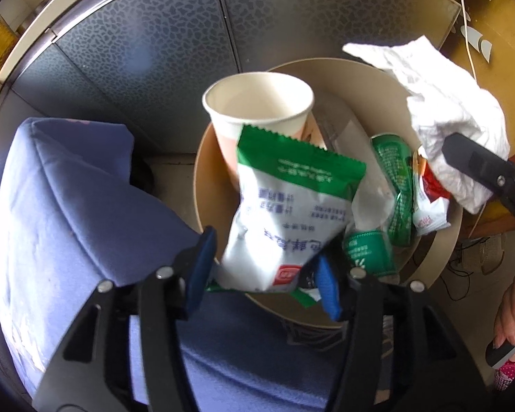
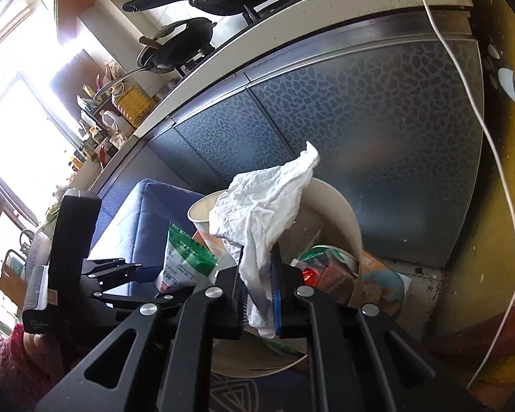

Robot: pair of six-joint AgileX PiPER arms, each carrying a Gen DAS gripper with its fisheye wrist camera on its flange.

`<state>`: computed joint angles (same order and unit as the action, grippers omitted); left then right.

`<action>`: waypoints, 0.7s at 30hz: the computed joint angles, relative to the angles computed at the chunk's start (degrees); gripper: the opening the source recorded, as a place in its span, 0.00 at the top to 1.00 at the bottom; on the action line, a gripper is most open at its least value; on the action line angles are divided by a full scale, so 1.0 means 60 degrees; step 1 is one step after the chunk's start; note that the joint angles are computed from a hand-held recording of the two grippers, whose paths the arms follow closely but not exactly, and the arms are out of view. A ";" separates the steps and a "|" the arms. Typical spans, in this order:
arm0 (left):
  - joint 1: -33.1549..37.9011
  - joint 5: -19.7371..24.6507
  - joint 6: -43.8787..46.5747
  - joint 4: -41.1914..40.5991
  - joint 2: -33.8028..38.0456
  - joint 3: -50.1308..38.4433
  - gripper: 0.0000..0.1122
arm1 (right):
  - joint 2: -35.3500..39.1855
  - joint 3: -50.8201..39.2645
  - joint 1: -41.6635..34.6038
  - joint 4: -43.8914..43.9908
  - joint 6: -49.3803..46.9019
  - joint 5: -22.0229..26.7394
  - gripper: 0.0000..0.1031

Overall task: Collect trash
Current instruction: 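Open both tools to drop the snack packet and tissue into the bin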

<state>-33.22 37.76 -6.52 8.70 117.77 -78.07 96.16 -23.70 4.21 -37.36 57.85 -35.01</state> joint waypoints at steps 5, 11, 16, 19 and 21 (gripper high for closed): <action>0.0161 -0.0455 0.0275 -0.0359 -0.0494 0.0517 0.44 | 0.0183 -0.1013 0.1306 0.2286 -0.2127 0.2373 0.89; 0.0151 -0.0821 0.0506 -0.0560 -0.0798 0.0717 0.37 | 0.0376 -0.1379 0.1605 0.2024 -0.2175 0.3243 0.87; 0.0009 -0.0627 0.0899 -0.1042 -0.0583 0.0471 0.37 | 0.0044 -0.0816 0.1439 0.2386 -0.2268 0.2669 0.54; -0.0041 -0.0559 0.0796 -0.1030 -0.0446 0.0337 0.34 | -0.0359 -0.0389 0.1643 0.3923 -0.3653 0.2424 0.48; 0.0055 -0.0431 0.0771 -0.1169 -0.0391 0.0223 0.33 | -0.0660 -0.0080 0.1646 0.4359 -0.3961 0.2152 0.48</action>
